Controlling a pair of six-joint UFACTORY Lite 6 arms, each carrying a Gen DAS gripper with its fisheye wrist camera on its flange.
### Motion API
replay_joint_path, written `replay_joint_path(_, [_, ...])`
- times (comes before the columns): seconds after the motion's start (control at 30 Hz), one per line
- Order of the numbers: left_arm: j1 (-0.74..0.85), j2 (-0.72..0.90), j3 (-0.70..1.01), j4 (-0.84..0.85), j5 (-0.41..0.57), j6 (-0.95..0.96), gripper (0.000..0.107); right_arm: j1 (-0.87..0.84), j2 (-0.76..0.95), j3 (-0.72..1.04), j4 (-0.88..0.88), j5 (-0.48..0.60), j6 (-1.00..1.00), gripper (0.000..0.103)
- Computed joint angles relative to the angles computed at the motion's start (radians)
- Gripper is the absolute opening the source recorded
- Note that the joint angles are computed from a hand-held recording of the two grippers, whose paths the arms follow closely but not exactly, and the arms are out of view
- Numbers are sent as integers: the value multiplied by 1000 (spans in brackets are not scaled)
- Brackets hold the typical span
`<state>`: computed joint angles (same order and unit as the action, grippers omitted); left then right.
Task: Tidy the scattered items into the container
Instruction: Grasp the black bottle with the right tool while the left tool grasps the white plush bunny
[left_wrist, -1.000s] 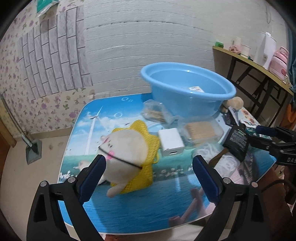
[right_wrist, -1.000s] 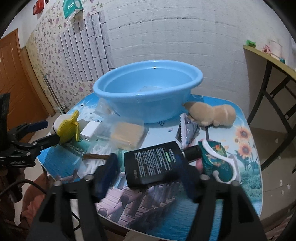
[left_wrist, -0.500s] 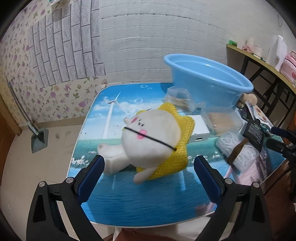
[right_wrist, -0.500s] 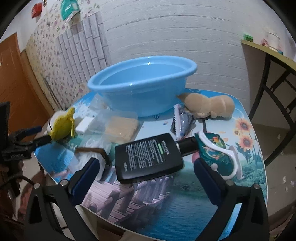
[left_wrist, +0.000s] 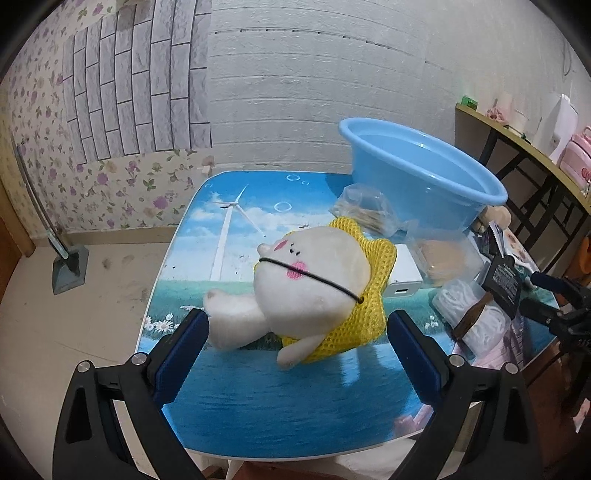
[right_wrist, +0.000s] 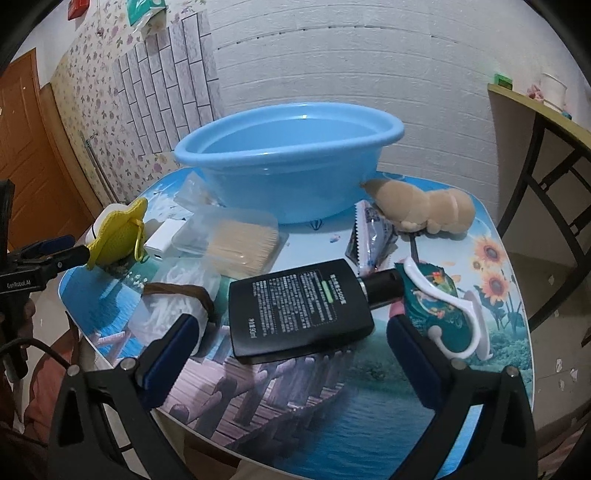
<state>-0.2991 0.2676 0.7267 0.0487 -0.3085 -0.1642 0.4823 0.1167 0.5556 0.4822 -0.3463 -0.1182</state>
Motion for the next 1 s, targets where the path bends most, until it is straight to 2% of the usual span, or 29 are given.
replay_joint_path(0.23, [-2, -2, 32, 121, 1, -110, 98, -15, 33, 22, -31, 16, 30, 103])
replay_joint_path(0.57, [-34, 171, 187, 53, 28, -32, 98, -25, 98, 66, -67, 30, 67, 103])
replay_joint_path(0.67, [-40, 223, 241, 46, 39, -24, 98, -28, 134, 98, -22, 49, 22, 103])
replay_joint_path(0.73, [-50, 248, 261, -41, 33, 62, 99, -26, 155, 117, 11, 55, -12, 103])
replay_joint_path(0.87, [-49, 310, 309, 1, 43, 14, 101, -37, 182, 147, -10, 71, 8, 103])
replay_joint_path(1.0, [-63, 344, 327, -97, 30, 116, 101, -37, 215, 180, 42, 73, -48, 103])
